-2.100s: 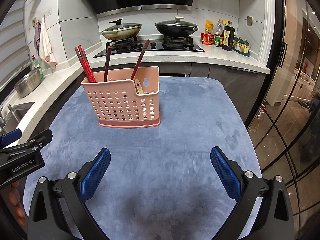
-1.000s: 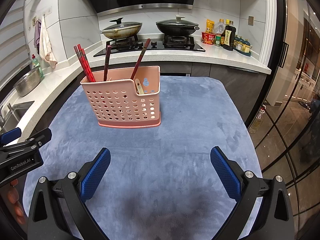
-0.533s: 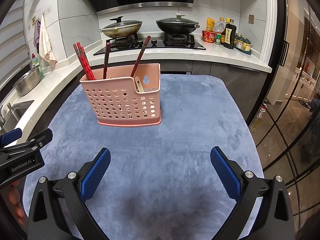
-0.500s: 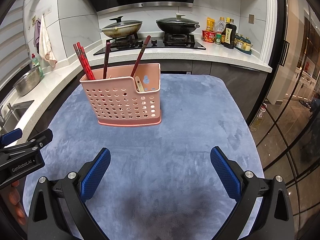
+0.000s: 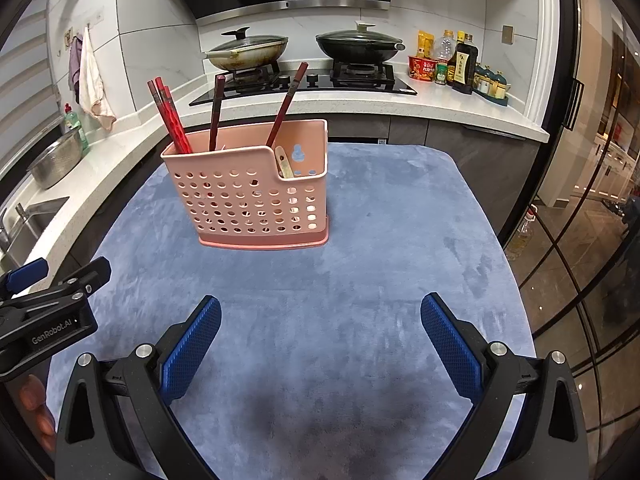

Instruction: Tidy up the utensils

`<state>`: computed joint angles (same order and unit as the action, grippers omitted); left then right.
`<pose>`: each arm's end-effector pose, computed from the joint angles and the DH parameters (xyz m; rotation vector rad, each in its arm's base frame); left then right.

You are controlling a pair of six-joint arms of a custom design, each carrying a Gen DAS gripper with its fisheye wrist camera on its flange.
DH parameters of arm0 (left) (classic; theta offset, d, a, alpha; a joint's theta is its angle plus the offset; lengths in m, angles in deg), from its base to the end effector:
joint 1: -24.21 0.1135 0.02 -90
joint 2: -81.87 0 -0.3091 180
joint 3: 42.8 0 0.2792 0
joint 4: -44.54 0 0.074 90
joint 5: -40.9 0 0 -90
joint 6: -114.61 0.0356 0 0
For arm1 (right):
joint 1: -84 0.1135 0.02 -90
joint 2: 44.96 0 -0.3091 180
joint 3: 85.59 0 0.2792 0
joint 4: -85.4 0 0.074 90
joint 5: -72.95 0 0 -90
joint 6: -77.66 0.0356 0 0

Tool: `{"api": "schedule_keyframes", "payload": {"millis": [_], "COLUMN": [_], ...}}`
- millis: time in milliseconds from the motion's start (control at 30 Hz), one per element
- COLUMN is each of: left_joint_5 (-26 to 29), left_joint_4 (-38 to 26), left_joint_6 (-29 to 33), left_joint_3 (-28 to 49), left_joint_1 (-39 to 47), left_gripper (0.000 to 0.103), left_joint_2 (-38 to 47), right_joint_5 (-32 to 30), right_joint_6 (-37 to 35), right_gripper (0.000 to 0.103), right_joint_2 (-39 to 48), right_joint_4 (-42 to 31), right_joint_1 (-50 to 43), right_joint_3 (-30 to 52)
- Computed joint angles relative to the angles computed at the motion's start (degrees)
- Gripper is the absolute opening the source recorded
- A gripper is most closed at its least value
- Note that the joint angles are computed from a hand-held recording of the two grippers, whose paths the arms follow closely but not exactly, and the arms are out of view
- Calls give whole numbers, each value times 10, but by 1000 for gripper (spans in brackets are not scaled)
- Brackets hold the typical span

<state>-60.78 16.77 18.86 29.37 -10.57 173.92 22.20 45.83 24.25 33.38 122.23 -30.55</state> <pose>0.3055 -0.2034 0.2470 0.5052 2.3277 -0.0910 0.1883 0.1197 0.2412 0.5832 2.2933 -0.1900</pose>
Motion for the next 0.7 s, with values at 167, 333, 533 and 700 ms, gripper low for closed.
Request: {"api": "schedule_keyframes", "payload": {"millis": [167,333,533,700], "left_joint_5": [4,8,10,9], "left_joint_4": [-6,-9,-10,-10], "left_joint_6": [3,3,1,1], "left_joint_3": [3,9,10,10], "left_joint_1": [2,6,9,12], "left_gripper": [95,95,95,95], "left_joint_2": [4,7,10,10], "right_joint_5": [-2,-4,-6,-5], "right_joint_6": [0,-2,-6,-7], "right_gripper": [96,96,96,96], "right_joint_2": [5,6,8,11], "right_joint_4": [4,7,10,9], "right_joint_1": [-2,-3,-6,-5], "right_joint_3": [0,0,0,2]}}
